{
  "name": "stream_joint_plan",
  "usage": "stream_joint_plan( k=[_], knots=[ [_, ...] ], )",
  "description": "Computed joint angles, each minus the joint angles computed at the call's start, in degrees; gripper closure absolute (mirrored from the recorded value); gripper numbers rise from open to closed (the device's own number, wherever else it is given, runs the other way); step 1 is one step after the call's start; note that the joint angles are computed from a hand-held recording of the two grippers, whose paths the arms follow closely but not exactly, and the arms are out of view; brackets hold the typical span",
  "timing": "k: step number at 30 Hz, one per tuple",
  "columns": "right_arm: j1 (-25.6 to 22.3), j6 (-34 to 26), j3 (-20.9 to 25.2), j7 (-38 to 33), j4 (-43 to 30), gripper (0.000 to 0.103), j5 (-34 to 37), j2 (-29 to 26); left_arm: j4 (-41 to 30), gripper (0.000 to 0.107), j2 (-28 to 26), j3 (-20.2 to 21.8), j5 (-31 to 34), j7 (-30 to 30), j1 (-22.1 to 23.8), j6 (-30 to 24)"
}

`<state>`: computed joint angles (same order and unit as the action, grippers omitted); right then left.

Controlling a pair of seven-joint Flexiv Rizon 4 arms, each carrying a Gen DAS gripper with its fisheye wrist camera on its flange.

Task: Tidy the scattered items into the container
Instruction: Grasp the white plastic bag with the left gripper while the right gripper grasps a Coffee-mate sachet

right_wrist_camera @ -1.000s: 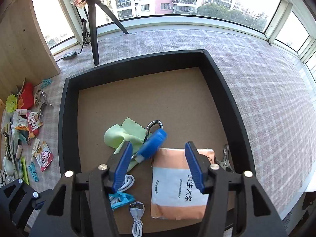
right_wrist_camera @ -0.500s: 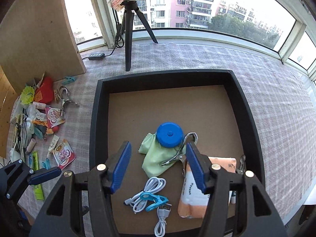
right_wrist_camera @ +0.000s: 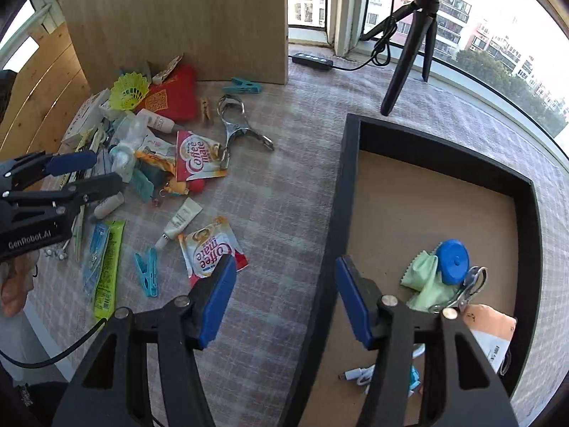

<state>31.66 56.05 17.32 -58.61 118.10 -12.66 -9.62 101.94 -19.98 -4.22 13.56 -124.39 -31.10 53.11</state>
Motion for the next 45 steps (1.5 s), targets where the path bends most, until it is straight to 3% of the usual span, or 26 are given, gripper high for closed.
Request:
stream_joint_plan(
  k=[8,18,21,23,27,29,31,34,45],
  knots=[
    [2.86,-4.05,1.28,-5.13,-6.95,0.044,2.57,-8.56,1.77,0.048,-1.07,-0.15,-5.38,3.30,3.95,0.62],
    [4.40,-7.13,1.05,-7.84,-9.55,0.043,2.65,-12.41,-1.31,0.048,-4.47,0.35,-6.38,3.77,3.46,-1.01],
    [4.97,-6.98,0.51,-7.41,-9.59,0.040,1.45,-12.82,-2.15,0.052,-5.42,0.64,-6.07,3.83,2.96,-2.04],
    [4.81,-7.01,0.63,-7.60,-9.79,0.040,1.69,-12.91,-2.09,0.062,-5.66,0.64,-6.32,3.92,2.94,-2.20],
    [5.13,-7.49,0.46,-6.94,-9.43,0.040,1.08,-12.51,-1.66,0.070,-5.50,0.74,-6.39,4.14,3.03,-1.60],
    [5.49,-7.55,0.40,-6.66,-8.91,0.044,0.20,-12.11,-1.10,0.071,-5.19,0.76,-6.60,4.31,3.15,-1.10],
    [5.31,-7.57,0.80,-6.69,-8.70,0.065,0.73,-11.62,-0.56,0.073,-4.81,1.00,-6.24,4.12,3.03,-0.56],
    [4.59,-8.07,1.73,-7.60,-8.89,0.087,3.11,-11.08,-0.08,0.074,-4.31,1.43,-5.26,3.56,2.76,-0.21],
    [3.01,-4.62,1.47,-5.07,-5.27,0.090,5.78,-5.94,1.46,0.076,-0.50,1.04,-2.98,1.65,2.40,0.81]
  ],
)
